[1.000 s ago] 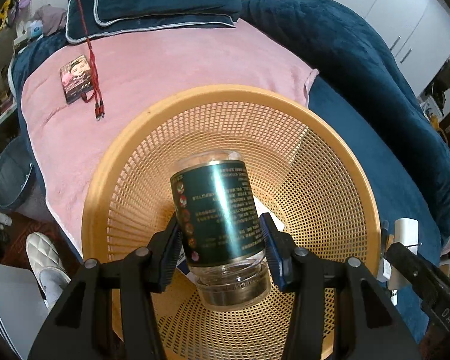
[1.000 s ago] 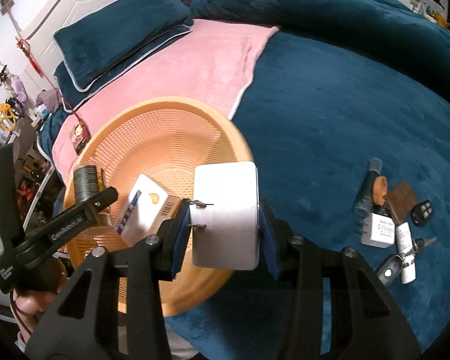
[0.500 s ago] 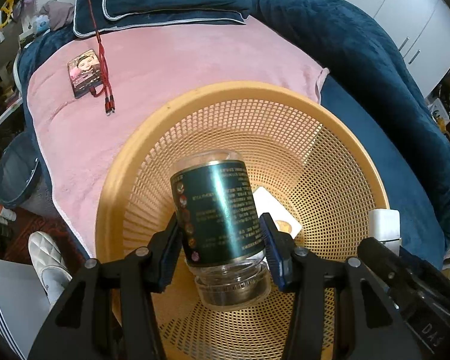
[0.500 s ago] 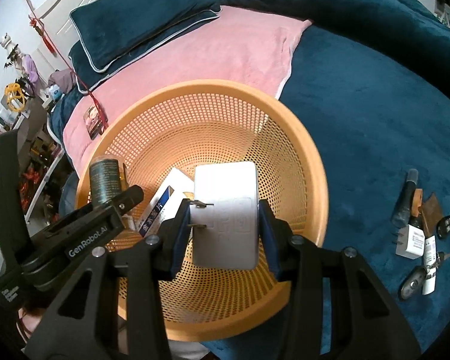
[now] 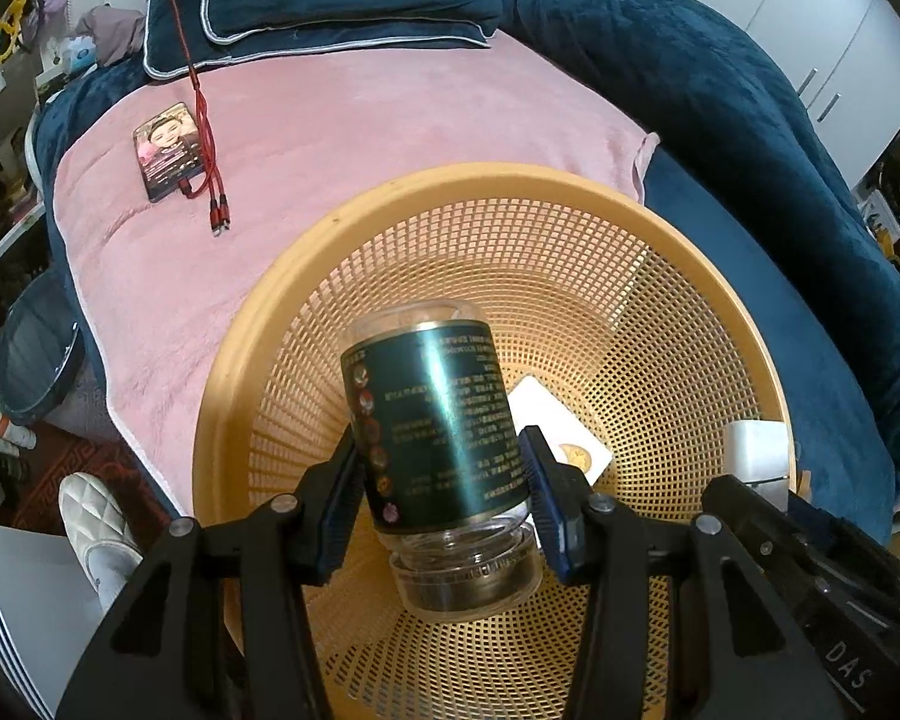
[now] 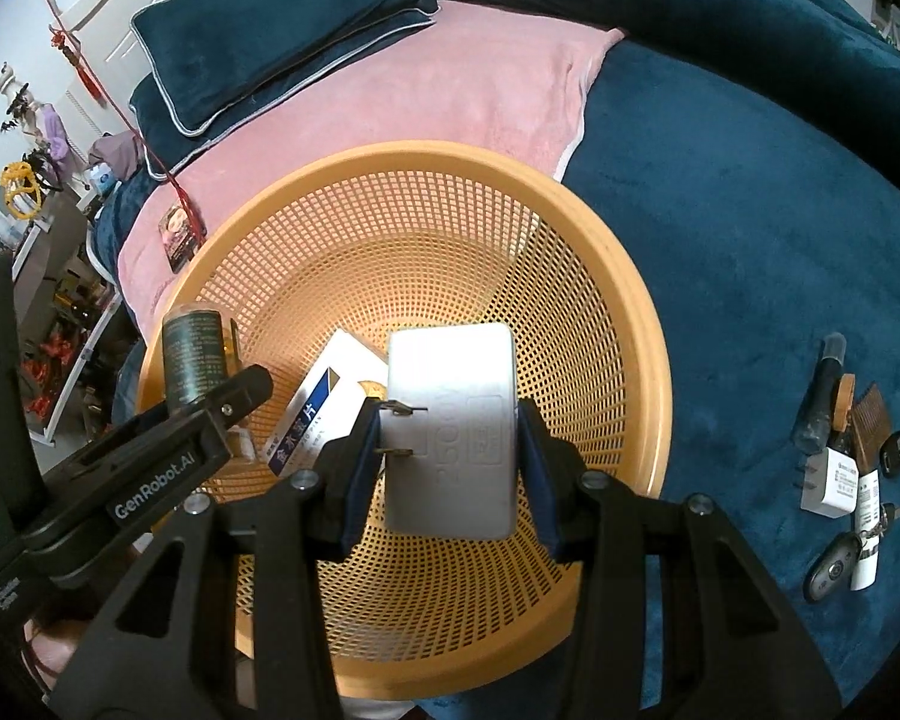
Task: Organize rigid objects
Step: 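Open both tools to drop the jar and the charger into the basket, then lift both open tools away from the basket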
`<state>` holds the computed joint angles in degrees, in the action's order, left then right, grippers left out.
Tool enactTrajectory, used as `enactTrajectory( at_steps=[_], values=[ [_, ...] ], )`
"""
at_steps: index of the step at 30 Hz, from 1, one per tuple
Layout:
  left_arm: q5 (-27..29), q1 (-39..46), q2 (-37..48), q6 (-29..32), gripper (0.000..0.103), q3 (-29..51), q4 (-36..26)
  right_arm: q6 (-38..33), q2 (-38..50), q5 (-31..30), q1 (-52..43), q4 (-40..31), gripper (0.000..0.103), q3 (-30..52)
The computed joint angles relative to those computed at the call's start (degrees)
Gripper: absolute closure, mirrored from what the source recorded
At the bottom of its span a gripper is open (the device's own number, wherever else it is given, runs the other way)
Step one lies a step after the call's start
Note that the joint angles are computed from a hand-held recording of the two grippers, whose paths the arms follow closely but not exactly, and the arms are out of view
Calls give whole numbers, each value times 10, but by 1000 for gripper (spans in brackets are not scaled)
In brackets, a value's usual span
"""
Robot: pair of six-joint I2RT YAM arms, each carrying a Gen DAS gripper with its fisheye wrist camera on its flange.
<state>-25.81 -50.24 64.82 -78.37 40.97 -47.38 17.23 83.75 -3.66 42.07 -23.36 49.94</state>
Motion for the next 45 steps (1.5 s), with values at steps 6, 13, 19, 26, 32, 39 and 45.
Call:
enactTrajectory(
  at_steps=[6,13,19,26,32,39,45],
  values=[
    [3,5,-4,9,51,-3,6,1,-5,4,2,-1,59,-4],
    [-3,0,-9,-9,51,-1,-7,4,-14,7,-2,-9,57,-7],
    [-31,-19,-13,-20,19,13,-31,1,-32,15,-8,-28,45,-4],
    [-33,-30,-12,-42,3,22,-57,0,-70,18,-16,-37,13,-20],
    [-39,-53,14,-59,2,45,-87,-9,-80,28,-18,-57,3,-28],
    [-46,-74,27,-75,2,61,-105,-12,-106,23,-37,-70,0,-46],
    [-56,-93,42,-89,2,77,-117,-19,-131,18,-51,-80,0,-53]
  ],
)
